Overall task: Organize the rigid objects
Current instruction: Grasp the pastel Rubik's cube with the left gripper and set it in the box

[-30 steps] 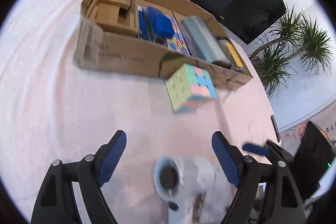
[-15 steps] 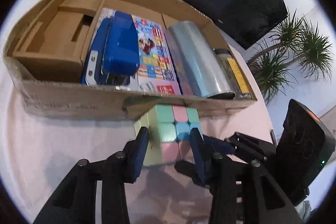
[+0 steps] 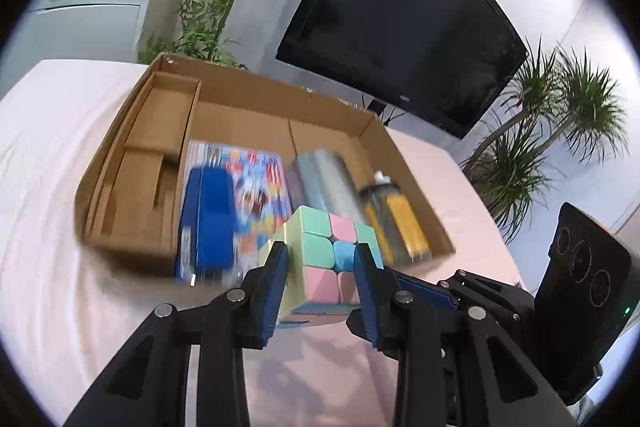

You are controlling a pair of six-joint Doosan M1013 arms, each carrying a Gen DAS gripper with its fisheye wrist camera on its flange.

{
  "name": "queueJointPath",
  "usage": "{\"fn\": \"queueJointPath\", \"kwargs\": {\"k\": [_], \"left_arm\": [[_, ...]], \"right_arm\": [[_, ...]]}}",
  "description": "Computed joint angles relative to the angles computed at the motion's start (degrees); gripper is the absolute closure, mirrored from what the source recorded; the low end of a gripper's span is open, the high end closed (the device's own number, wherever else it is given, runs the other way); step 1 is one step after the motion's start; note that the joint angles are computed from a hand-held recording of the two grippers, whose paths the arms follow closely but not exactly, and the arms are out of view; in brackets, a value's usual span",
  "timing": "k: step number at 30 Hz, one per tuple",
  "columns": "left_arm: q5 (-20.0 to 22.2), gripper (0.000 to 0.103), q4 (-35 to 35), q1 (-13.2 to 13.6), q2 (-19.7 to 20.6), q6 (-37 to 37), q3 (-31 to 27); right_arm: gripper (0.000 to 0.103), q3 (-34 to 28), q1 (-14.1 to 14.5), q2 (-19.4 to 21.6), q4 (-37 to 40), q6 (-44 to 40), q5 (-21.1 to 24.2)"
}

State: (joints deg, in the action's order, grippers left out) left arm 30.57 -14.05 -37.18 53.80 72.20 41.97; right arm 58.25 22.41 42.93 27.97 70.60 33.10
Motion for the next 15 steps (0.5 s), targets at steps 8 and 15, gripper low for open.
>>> {"fn": "queueJointPath", "kwargs": {"k": [8,15], "left_arm": [[14.9,0.072,-5.7,2.2,11.8,0.7,-20.1],[12.8,0.077,-3.4,1.5,8.3,0.5,-13.3]], "right_arm": [[0.071,-12.0,-1.5,7.7,-5.8,4.6,9.3],[0.066,-11.3,-1.3,7.4,-5.1,5.5,11.3]]}}
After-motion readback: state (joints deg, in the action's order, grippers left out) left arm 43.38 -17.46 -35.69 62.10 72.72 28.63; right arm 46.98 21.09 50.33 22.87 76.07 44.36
